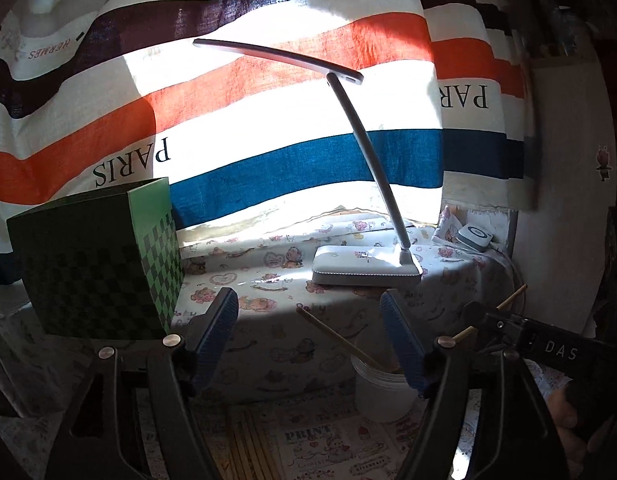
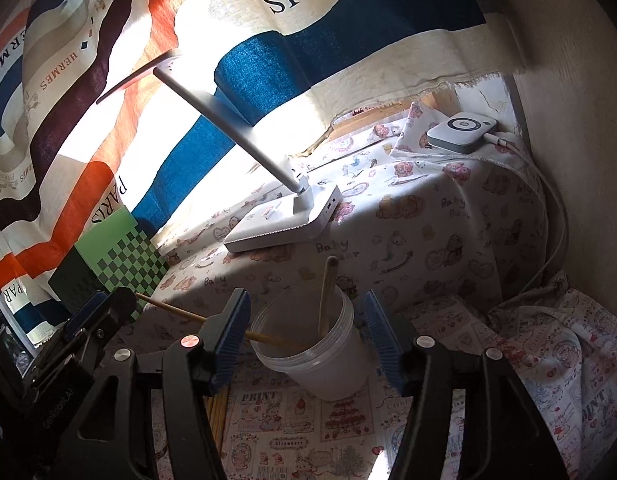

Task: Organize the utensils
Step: 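Lower the chopsticks into the cup and open both tools, then move the open left tool back over the chopstick pile beside the fork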

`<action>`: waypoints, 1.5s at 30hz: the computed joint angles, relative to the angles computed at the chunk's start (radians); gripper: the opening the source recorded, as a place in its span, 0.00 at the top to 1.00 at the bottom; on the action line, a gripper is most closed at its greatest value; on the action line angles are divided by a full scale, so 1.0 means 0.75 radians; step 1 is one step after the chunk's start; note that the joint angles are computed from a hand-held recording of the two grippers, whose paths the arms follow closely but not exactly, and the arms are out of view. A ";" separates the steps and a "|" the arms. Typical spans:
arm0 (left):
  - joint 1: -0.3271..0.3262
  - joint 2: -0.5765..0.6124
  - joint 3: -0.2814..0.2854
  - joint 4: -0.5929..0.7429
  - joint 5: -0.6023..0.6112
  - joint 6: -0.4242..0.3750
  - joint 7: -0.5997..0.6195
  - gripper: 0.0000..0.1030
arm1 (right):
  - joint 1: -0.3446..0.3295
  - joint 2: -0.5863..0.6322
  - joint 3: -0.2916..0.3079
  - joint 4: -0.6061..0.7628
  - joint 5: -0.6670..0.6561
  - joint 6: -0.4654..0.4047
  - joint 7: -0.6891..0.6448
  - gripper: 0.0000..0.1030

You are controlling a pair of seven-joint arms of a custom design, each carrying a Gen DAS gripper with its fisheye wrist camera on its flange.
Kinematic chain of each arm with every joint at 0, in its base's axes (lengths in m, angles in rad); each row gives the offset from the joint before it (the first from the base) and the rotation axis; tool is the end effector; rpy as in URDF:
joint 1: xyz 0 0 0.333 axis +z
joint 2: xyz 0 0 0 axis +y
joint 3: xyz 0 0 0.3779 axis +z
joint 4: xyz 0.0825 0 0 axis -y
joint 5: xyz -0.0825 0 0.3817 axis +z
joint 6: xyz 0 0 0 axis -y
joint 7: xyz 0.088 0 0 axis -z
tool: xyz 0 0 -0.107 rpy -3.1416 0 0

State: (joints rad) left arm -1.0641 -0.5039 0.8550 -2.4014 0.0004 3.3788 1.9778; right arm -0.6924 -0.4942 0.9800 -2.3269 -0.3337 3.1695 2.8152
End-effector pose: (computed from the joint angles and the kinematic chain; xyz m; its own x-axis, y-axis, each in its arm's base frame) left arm 0.4671 -0.0039 0.6481 -0.3634 -0.9313 -0.0233 -0.2032 0.1037 -0.9736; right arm 0.4337 0.2572 0.6139 -0.1309 -0.8989 -0.4182 -0.3744 0.4354 -0.8187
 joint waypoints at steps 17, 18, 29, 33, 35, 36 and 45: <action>0.567 -0.180 -0.163 -0.233 0.148 0.202 -0.067 0.00 | 0.123 -0.216 -0.039 0.008 0.095 0.075 -0.109 0.35; 0.591 -0.184 -0.170 -0.241 0.165 0.200 -0.074 0.00 | 0.143 -0.189 -0.029 0.021 0.100 0.068 -0.123 0.35; 0.582 -0.152 -0.080 -0.282 0.143 0.087 -0.061 0.00 | 0.222 0.107 0.113 0.119 -0.045 -0.151 -0.190 0.35; 0.601 -0.027 -0.075 -0.261 0.118 0.047 -0.070 0.00 | 0.158 0.179 0.197 0.155 -0.130 -0.215 -0.132 0.35; 0.477 -0.058 0.025 -0.218 0.120 -0.105 -0.029 0.00 | 0.115 0.197 0.242 0.172 -0.178 -0.250 -0.098 0.35; 0.413 -0.082 0.073 -0.197 0.114 -0.181 0.007 0.00 | 0.097 0.207 0.261 0.179 -0.198 -0.270 -0.080 0.35; 0.327 -0.109 0.070 -0.150 -0.047 -0.519 0.155 0.00 | 0.107 0.338 0.259 0.203 -0.302 -0.383 0.054 0.35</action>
State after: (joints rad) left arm -0.8187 -0.5860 0.9076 -2.5142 -0.0352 2.9897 2.0944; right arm -0.6119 -0.2407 1.1742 -2.1749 -0.5601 2.8823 2.8555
